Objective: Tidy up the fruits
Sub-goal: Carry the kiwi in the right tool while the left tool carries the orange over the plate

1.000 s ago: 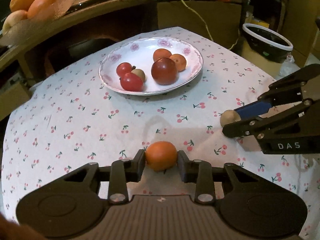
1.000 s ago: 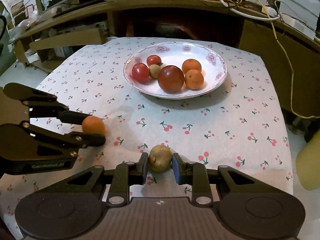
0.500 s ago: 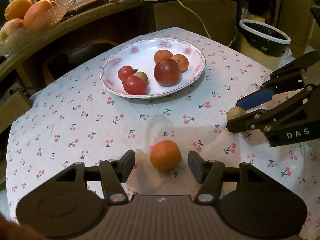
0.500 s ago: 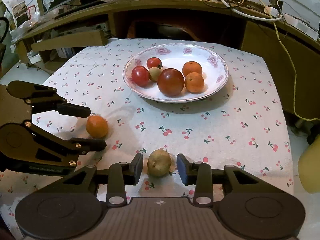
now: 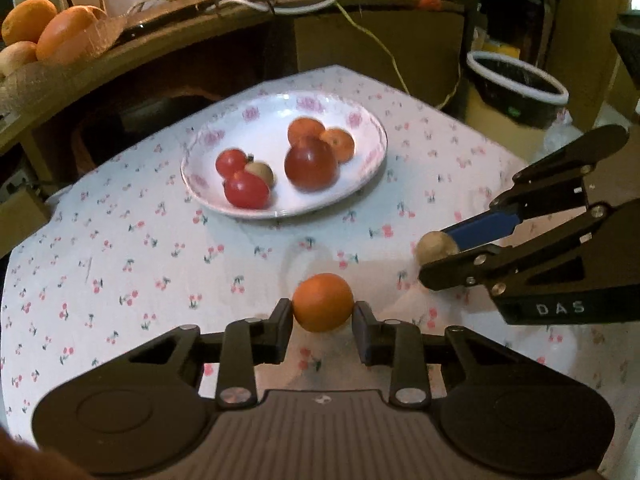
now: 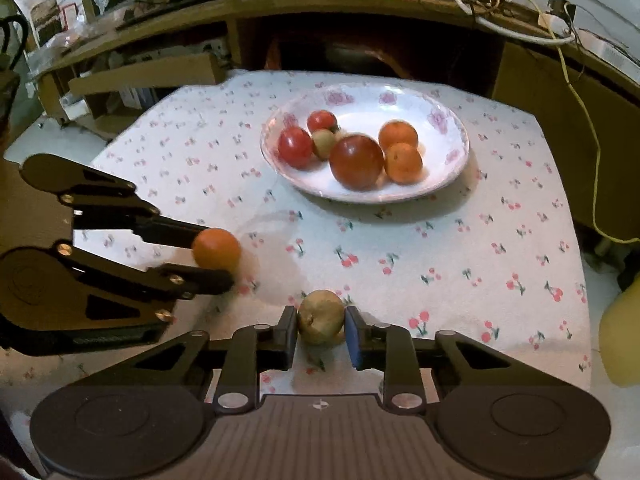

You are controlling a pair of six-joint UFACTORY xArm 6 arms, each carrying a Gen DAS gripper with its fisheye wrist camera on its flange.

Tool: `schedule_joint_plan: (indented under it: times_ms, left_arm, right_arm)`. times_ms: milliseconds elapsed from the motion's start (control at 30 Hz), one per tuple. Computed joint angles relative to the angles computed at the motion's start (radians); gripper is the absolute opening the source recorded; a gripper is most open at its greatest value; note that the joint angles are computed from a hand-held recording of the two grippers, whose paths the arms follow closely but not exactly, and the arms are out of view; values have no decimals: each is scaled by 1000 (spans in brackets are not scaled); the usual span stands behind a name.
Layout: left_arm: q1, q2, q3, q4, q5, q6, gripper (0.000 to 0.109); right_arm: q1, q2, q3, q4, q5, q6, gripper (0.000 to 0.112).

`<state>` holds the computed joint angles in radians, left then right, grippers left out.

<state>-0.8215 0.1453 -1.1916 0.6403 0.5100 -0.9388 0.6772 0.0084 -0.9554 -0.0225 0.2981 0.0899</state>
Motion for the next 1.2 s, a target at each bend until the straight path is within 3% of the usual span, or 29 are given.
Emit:
schedule_joint_plan:
  times_ms: [567, 1200]
  left_arm:
    - [18, 34, -84, 59, 32, -68, 37]
    - [19, 89, -190, 129, 114, -119, 37]
  right_arm:
    - [-4, 32, -63, -29, -70, 75, 27]
    - [-36, 62, -116, -213, -78, 273, 27]
